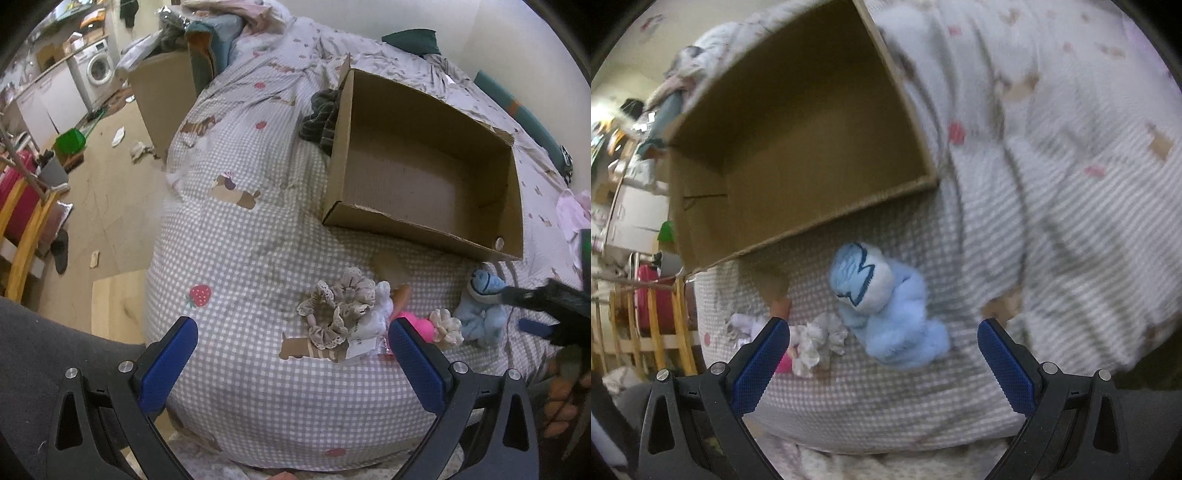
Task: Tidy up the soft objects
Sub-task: 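Grasp the light-blue plush toy with the right gripper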
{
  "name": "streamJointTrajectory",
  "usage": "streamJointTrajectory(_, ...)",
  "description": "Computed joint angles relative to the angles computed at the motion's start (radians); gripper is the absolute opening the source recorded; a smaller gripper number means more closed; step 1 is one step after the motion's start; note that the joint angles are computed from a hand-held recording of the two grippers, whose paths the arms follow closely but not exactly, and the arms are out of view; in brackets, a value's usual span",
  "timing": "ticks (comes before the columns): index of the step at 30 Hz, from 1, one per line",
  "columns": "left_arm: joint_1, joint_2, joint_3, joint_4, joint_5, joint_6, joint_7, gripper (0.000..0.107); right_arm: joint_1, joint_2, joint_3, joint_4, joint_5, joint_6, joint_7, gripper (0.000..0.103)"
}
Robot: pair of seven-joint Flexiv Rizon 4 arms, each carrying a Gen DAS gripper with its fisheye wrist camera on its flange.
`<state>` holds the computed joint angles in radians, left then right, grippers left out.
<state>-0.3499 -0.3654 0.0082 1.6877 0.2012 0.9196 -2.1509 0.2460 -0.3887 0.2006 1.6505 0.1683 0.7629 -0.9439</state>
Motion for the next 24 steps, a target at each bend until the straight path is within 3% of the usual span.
streamJointTrajectory(3,0.001,-0.001,-0.002,-0.001,-0.002,-0.003,0.006,0.103,0.033,-0.037,-0.015,-0.02,-0.031,-0.021,0.07,0.092)
streamJointTrajectory(6,0.002,-0.007,-0.005,-0.01,-0.007,-0.017,0.013,0.103,0.085,-0.06,-0.046,-0.027,-0.142,-0.052,0.156,0.091)
streamJointTrajectory(8,0.004,-0.009,-0.006,-0.014,-0.015,-0.026,0.017,0.103,0.109,-0.077,-0.054,-0.036,-0.211,-0.075,0.171,0.091)
streamJointTrajectory(10,0.003,-0.012,-0.005,-0.018,-0.016,-0.031,0.016,0.103,0.114,-0.098,-0.043,-0.055,-0.241,-0.097,0.138,0.084)
streamJointTrajectory(13,-0.002,-0.017,0.001,-0.031,-0.003,-0.055,0.011,0.103,0.119,-0.12,-0.034,-0.07,-0.27,-0.117,0.074,0.051)
streamJointTrajectory(16,0.002,-0.02,0.0,-0.031,-0.01,-0.062,0.008,0.103,0.091,-0.123,-0.02,-0.065,-0.221,-0.084,0.043,0.027)
streamJointTrajectory(18,0.005,-0.02,0.003,-0.033,-0.01,-0.074,0.005,0.103,0.079,-0.116,-0.019,-0.057,-0.21,-0.058,0.018,0.017)
streamJointTrajectory(24,0.024,-0.019,0.0,-0.036,-0.035,-0.109,0.009,0.103,0.033,-0.04,0.024,-0.031,-0.124,0.047,-0.102,0.014)
